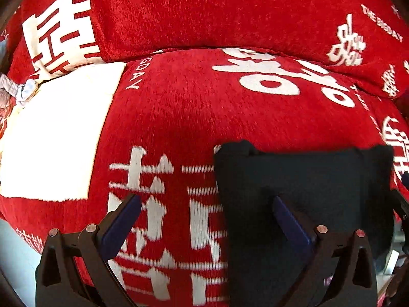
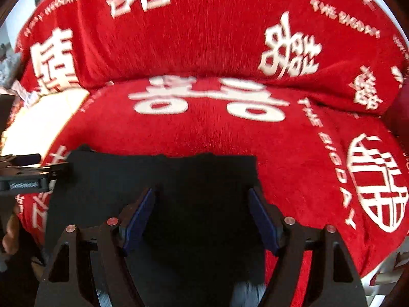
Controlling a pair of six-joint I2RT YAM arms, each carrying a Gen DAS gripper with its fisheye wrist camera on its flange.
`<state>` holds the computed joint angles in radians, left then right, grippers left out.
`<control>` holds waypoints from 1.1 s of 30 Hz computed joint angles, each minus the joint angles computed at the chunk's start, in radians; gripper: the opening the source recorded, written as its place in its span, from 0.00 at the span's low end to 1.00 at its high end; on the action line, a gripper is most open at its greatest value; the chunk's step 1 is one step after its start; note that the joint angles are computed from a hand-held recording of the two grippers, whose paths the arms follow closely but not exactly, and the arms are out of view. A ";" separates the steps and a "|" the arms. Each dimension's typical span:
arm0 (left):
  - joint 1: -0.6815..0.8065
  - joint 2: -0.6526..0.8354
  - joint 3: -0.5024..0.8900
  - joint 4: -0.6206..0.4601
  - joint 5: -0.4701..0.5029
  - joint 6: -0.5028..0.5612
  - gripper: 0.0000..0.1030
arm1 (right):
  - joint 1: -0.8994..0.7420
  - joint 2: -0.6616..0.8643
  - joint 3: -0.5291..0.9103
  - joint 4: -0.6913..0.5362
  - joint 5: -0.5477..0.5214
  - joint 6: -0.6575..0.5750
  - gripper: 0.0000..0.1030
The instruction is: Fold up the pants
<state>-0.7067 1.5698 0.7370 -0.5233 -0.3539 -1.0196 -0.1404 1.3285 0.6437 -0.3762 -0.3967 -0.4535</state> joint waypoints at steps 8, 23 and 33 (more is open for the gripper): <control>-0.204 -0.036 -0.043 -0.034 -0.042 -0.089 1.00 | 0.026 -0.345 -0.214 -0.135 0.034 -0.067 0.78; -0.251 -0.122 -0.106 -0.029 -0.026 -0.142 1.00 | 0.038 -0.317 -0.265 -0.056 0.193 -0.050 0.80; -0.272 -0.102 -0.178 0.093 0.091 -0.144 1.00 | 0.054 -0.355 -0.297 -0.107 0.152 -0.063 0.81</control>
<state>-0.9783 1.4681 0.5591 -0.4307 -0.2630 -1.1632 -0.0860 0.9732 0.3465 -0.4836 -0.2447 -0.5166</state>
